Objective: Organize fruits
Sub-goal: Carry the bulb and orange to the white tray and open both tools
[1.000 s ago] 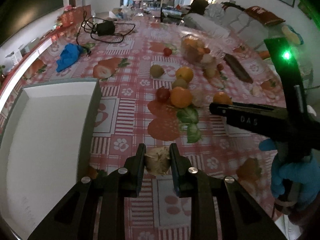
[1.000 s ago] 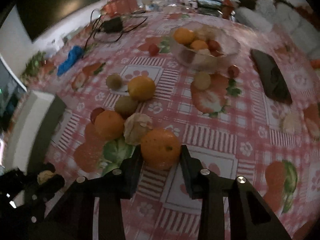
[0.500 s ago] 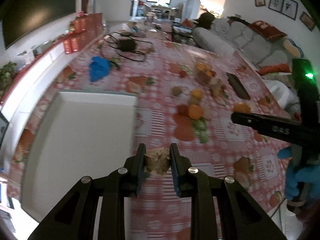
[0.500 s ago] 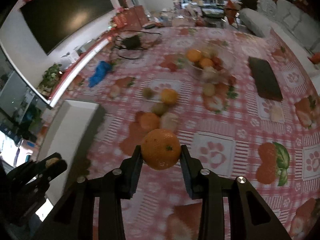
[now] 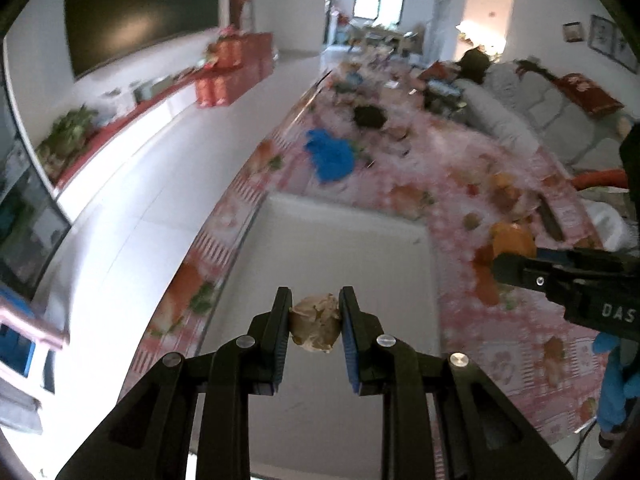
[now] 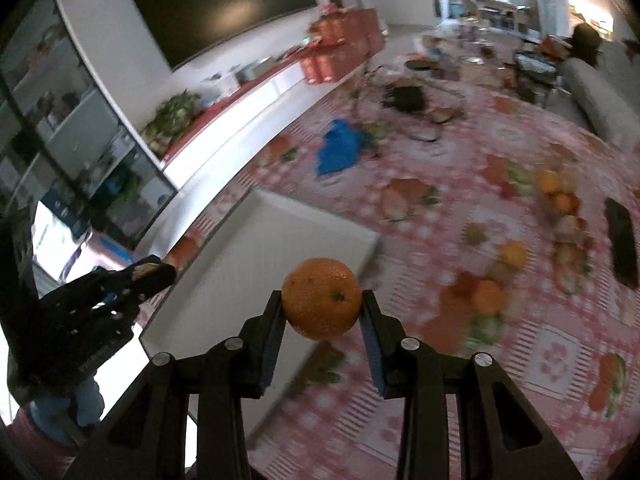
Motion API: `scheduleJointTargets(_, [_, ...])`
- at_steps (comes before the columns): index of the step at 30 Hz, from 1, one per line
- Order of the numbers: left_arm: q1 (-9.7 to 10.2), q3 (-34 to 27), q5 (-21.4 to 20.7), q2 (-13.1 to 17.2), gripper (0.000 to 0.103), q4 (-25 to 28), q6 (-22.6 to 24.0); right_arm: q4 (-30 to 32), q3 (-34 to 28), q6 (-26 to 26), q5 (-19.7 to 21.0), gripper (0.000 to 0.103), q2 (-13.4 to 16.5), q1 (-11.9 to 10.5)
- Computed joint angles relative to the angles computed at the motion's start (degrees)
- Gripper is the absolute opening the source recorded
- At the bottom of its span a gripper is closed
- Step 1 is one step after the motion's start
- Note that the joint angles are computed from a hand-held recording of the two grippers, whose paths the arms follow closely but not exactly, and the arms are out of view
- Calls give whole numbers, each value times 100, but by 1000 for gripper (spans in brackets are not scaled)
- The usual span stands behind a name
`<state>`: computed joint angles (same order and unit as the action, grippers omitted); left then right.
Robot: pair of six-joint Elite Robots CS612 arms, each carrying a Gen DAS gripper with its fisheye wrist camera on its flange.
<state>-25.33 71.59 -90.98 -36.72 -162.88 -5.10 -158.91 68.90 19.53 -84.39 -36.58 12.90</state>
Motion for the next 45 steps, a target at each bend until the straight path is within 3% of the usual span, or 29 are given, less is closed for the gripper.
scheduleJointTargets(5, [41,-49,-67,162,26,380,-39,762,-767,-35,276,38,485,125])
scheduleJointTargets(11, [19,-180,-22,351,28,637,65,1479,-1380,-70,261,38,886,212])
scheduleJointTargets(14, [-26,-176,231,378,41,609,138,1648,-1501,-105,208,38,966,228])
scheduleJointTargets(15, [-34,-160,281,378,55,556,144,1673,-1513,-135,195,39,972,233])
scheduleJointTargets(16, [-39,-145,329,376,69,489,116,1698,-1520,-158,189,41,973,236])
scheduleJointTargets(17, [-40,-116,362,368,73,382,86,1679,-1512,-168,190,50,966,236])
scheduleJointTargets(18, [-34,-91,388,354,76,293,65,1650,-1501,-162,202,64,956,236])
scheduleJointTargets(20, [-30,-67,430,322,77,233,49,1533,-1449,-108,203,83,916,229])
scheduleJointTargets(21, [-28,-69,442,306,78,229,37,1464,-1429,-83,165,83,898,231])
scheduleJointTargets(27, [-35,-61,396,145,79,76,85,1047,-1031,144,115,84,592,144])
scheduleJointTargets(29, [-48,-63,363,64,80,-55,140,855,-817,261,17,101,434,91])
scheduleJointTargets(30, [-54,-73,343,38,80,-106,153,675,-674,323,-68,103,343,64])
scheduleJointTargets(37, [-177,-233,-12,-142,83,-276,276,-254,371,510,-809,103,-392,-179])
scheduleJointTargets(40, [-297,-336,-174,-113,83,-125,363,-533,820,722,-1233,103,-666,-307])
scheduleJointTargets(45, [-544,-504,-222,92,83,320,481,-640,1497,1261,-1480,103,-942,-581])
